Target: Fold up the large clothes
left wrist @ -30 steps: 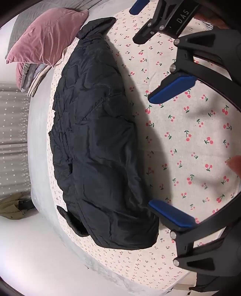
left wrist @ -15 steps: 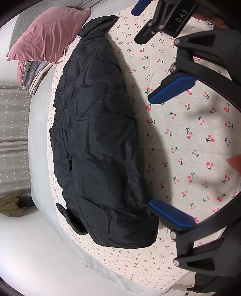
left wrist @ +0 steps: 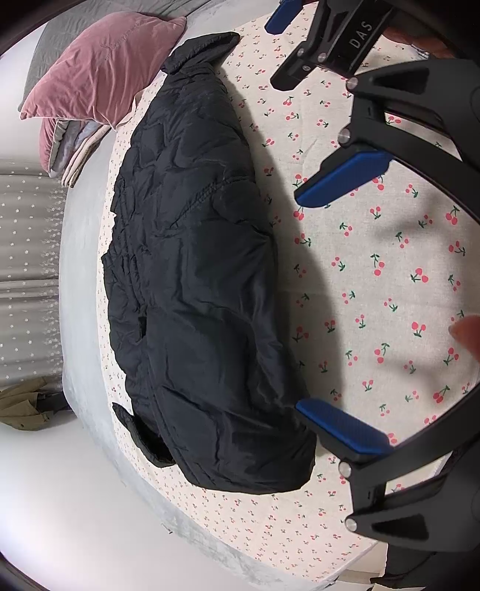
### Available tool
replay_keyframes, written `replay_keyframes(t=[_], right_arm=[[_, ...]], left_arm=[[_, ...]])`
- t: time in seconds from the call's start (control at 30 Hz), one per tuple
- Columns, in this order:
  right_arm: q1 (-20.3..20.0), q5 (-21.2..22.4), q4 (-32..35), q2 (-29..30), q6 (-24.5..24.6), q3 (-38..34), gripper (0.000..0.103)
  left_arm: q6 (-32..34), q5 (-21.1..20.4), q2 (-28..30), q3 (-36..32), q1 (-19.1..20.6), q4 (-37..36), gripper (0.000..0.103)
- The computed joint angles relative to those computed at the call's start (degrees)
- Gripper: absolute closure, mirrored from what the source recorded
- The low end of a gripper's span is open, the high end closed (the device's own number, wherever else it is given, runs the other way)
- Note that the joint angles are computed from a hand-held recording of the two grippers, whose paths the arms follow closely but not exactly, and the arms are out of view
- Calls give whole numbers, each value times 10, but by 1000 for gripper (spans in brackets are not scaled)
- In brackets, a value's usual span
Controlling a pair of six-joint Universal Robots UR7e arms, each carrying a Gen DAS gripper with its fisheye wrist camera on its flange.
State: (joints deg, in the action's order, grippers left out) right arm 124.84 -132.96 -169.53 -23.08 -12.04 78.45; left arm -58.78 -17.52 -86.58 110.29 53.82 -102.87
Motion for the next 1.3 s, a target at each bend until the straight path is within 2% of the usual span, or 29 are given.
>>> replay_keyframes(t=[0.9, 1.13, 1.17, 1.27, 1.3], right_arm=[[1, -3, -1, -1, -4, -1, 0], [2, -6, -3, -1, -7, -2, 0], [2, -8, -3, -1, -7, -2, 0], [2, -11, -3, 0, -7, -3, 0], [1, -11, -3, -1, -7, -3, 0]], left_arm=[[8, 3, -5, 8, -3, -16, 0], [-14, 39, -8, 15, -8, -4, 0], [3, 45, -10, 22, -9, -29, 0], [110, 55, -10, 41, -10, -144, 0], [125, 56, -10, 41, -10, -154, 0]])
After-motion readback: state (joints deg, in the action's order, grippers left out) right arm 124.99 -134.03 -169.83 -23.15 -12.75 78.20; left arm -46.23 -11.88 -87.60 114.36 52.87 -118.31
